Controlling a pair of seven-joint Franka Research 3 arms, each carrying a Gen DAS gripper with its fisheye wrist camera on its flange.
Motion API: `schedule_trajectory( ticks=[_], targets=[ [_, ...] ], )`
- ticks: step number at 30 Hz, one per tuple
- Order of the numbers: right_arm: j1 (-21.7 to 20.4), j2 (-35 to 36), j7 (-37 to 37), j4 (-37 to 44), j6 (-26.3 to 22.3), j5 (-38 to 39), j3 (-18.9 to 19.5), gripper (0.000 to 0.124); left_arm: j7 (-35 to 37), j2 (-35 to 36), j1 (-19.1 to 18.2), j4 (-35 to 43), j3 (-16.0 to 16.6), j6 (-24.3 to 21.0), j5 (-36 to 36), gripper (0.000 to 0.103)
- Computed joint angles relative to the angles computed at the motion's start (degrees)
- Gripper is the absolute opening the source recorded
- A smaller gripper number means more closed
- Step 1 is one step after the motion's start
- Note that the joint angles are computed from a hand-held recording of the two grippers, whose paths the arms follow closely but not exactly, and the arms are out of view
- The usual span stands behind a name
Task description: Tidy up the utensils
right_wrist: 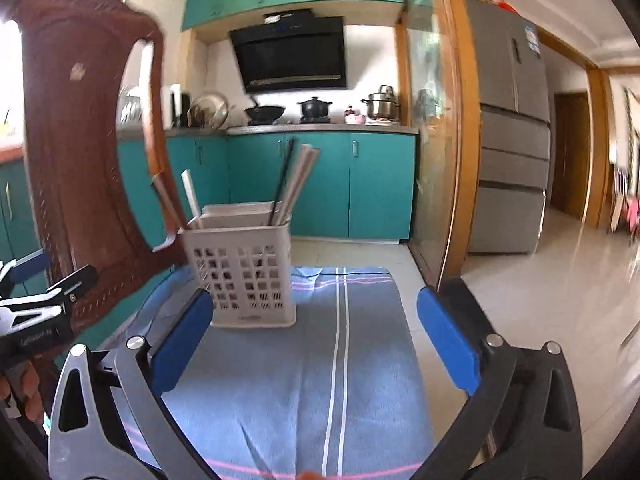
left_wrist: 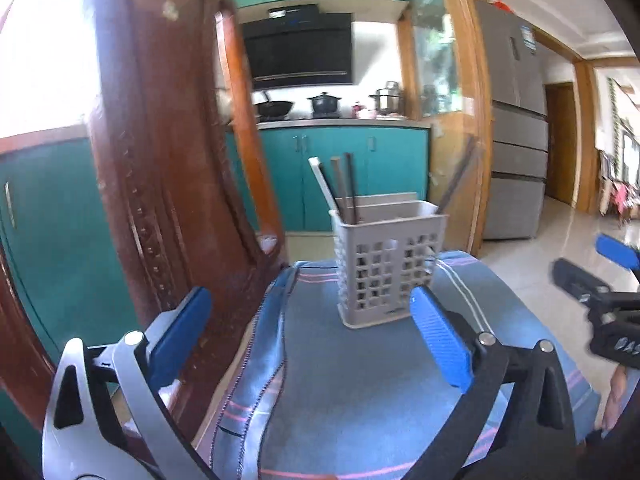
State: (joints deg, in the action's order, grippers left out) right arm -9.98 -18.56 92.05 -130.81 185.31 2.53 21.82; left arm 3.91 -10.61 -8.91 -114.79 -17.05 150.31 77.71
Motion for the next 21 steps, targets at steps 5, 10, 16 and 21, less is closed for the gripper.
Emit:
schedule_trajectory(
  ticks=[5,10,16,21],
  targets=[
    [-9.40,-2.34,3.17,-0.53,-2.45,-5.29,8.88,0.100,3.13,-0.60,-0.72,-1.05,0.00,1.56,-1.77,0.099],
    [-6.88,-2.35,5.70,-0.13,-3.68,-6.91,5.59,0.100,3.52,-0.78,0.00,-1.48,0.31,3.60,-4.86,0.099],
    [-3.39,-2.57,6.45,-0.60,-3.79,-7.71,1.83,0.100,5.11,-0.38,0.31,-1.21,0.12,3.87,-6.73,0.099],
    [-3.23,-2.50,6.67,-0.75,-3.88,-8.59,1.61,0.100,5.69,-0.22,0.29,-0.97,-0.25,3.47,-7.29,0.099]
  ],
)
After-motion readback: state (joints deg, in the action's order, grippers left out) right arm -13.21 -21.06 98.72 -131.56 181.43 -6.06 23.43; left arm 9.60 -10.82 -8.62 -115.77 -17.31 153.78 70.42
